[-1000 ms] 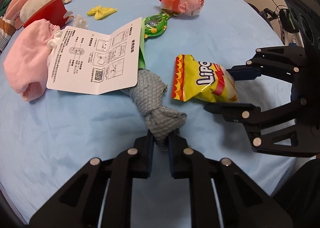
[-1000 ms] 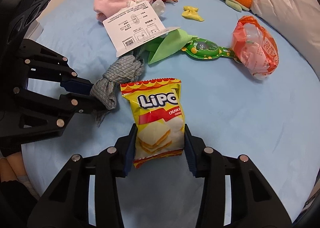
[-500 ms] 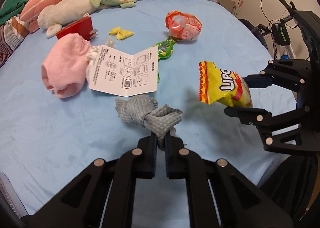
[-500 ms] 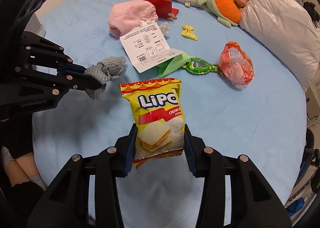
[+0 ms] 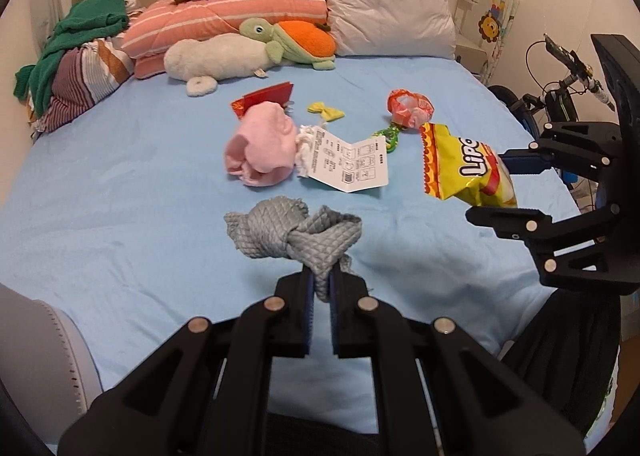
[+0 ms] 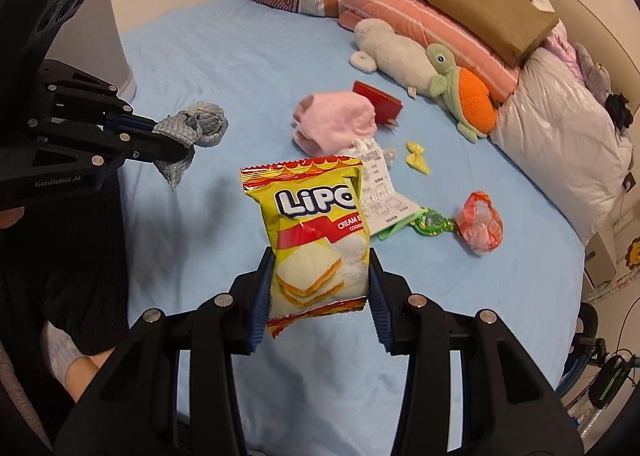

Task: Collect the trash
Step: 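Lift and carry the grey cloth and LIPO bag over the bin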

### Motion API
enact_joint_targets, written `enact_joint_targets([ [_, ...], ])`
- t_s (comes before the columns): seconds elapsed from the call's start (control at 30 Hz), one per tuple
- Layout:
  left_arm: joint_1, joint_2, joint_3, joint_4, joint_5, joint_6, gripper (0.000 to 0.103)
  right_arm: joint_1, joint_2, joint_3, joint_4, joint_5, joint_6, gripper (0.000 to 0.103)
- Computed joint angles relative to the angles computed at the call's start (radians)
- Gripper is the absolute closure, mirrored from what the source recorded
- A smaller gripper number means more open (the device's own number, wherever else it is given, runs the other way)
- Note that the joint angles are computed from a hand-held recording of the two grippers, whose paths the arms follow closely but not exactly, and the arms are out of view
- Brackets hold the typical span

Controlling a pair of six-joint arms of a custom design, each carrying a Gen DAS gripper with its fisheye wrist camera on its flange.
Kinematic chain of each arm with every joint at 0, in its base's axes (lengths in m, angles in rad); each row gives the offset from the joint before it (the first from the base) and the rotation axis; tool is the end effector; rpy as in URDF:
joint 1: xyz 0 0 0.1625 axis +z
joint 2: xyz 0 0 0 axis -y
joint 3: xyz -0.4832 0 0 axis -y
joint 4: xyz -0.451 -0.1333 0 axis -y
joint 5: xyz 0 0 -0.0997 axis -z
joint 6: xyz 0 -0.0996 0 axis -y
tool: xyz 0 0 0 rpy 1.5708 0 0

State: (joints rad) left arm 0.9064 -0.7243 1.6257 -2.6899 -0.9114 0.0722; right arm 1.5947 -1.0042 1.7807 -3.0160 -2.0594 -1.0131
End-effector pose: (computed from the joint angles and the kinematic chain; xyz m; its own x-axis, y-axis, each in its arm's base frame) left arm -0.3132 -0.7151 0.0737 -0.6586 0.4376 -0.6122 0.6512 0.7391 -0.1723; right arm 0.1036 -0.7116 0.2469 -0.4549 -0.5227 0.7209 -0.7648 0.6441 -0.0156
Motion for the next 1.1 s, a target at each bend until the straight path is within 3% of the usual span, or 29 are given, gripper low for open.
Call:
enact_joint_targets([
  [0.23, -0.015, -0.161, 0.139, -0.077, 0.078, 0.004, 0.096, 0.100, 0.012, 0.029, -0.012, 0.009, 0.017, 0.062],
  [0.6, -0.056, -0.434, 0.314, -0.135, 0.218, -0.006, 0.096, 0.259, 0.070, -0.012, 0.071, 0.065, 0.043, 0.062],
  [0.93, -0.095, -0.597, 0.370, -0.189, 0.388, 0.057, 0.096, 0.392, 0.184, -0.179, 0.249, 0.203, 0.131, 0.062],
  [1.1, -0.078, -0.641, 0.359, -0.143, 0.427, 0.034, 0.096, 0.438, 0.267, -0.303, 0.342, 0.254, 0.162, 0.062],
])
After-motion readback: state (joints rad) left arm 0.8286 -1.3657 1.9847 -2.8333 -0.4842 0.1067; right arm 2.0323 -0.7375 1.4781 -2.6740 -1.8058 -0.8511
